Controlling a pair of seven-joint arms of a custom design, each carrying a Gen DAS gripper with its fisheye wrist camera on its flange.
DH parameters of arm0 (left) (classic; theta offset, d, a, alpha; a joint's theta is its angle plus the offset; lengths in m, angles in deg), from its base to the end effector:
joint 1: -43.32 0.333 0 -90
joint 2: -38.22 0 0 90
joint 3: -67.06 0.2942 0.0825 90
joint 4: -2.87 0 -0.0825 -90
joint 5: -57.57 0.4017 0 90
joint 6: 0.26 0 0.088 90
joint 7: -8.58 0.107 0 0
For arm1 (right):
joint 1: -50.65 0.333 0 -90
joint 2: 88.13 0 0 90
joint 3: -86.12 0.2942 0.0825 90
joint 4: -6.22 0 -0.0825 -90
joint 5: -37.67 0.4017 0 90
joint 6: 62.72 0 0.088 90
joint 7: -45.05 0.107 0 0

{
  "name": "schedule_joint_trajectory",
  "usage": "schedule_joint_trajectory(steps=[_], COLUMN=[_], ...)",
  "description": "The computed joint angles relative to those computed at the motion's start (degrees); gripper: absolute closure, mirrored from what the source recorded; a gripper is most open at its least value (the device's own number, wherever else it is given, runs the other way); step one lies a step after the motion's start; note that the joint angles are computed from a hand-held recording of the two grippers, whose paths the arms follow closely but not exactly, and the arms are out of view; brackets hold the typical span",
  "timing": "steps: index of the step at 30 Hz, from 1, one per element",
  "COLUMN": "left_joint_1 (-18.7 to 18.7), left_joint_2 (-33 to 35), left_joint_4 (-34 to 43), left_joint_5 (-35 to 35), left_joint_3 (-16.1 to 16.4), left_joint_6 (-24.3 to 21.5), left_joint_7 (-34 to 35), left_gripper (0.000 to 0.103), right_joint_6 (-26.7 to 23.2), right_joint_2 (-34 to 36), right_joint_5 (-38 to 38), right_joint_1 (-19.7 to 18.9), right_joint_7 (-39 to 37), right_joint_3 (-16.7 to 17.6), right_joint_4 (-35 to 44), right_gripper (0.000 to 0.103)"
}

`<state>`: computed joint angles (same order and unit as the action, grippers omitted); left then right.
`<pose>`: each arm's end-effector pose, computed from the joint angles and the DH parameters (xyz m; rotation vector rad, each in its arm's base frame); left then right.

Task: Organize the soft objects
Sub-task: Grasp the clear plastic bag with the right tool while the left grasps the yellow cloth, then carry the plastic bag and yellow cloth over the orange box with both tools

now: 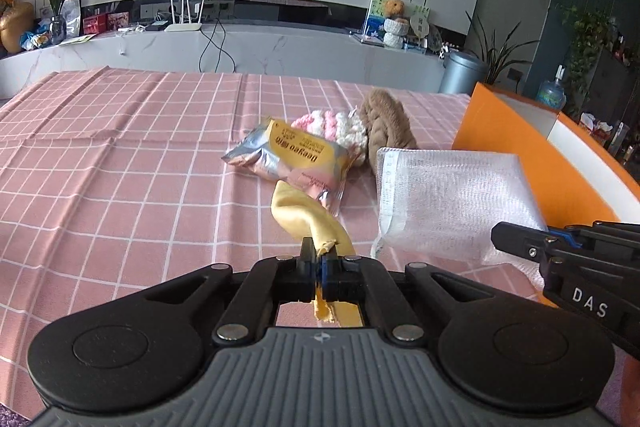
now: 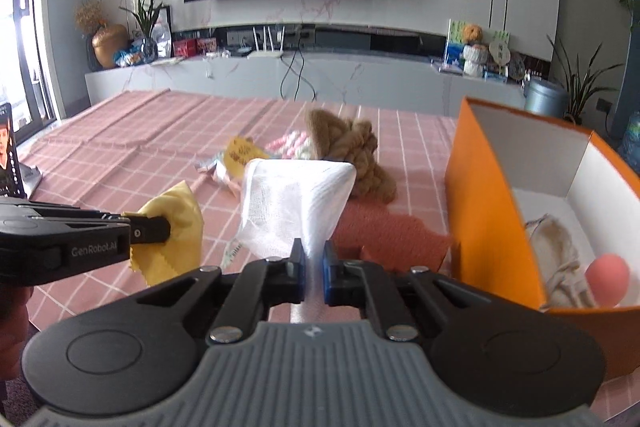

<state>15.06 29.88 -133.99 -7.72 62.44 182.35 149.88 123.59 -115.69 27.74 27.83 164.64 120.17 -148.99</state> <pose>0.4731 -0.2061 0.4174 -1.4844 2.0440 -1.1350 0.4399 0.1067 0.4297 -1.5876 1.6824 -0.8519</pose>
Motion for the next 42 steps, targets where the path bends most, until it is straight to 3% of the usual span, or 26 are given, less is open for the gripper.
schedule_joint_trajectory(steps=[5,11,15,21,26,33,42], left_joint_1=[-2.5,-3.9,-4.7,-4.3,-1.9,1.1,4.1], left_joint_2=[-2.3,-4.2,-4.4,-2.7,0.7,7.1,18.1], left_joint_4=[0.5,1.2,2.8,8.1,13.3,20.8,30.9], left_joint_5=[-5.5,-5.8,-7.1,-12.9,-12.6,-7.7,11.5], left_joint_3=[1.3,1.6,1.2,-1.8,-5.7,-11.0,-15.5], left_joint_6=[0.4,-0.7,-2.2,-5.5,-9.1,-11.5,-14.6], left_joint_7=[5.6,6.7,9.4,18.1,19.3,17.2,3.7], left_gripper=[0.101,0.101,0.101,0.101,0.101,0.101,0.101], right_joint_6=[1.0,1.4,1.0,-0.6,-1.7,-2.7,-5.1], right_joint_2=[-4.5,-11.3,-15.1,-18.8,-20.4,-17.8,-8.7], right_joint_5=[1.5,3.4,3.8,2.6,0.8,-0.7,-3.6], right_joint_1=[2.2,0.0,-0.2,-0.9,-2.4,-6.1,-10.6], right_joint_7=[-0.2,0.1,-0.4,-2.9,-5.8,-8.8,-11.0], right_joint_3=[-3.0,-2.1,-4.0,-7.9,-10.8,-13.2,-14.2], right_joint_4=[-2.3,-5.1,-6.7,-7.8,-7.8,-5.7,0.4], right_gripper=[0.098,0.098,0.098,0.098,0.098,0.098,0.098])
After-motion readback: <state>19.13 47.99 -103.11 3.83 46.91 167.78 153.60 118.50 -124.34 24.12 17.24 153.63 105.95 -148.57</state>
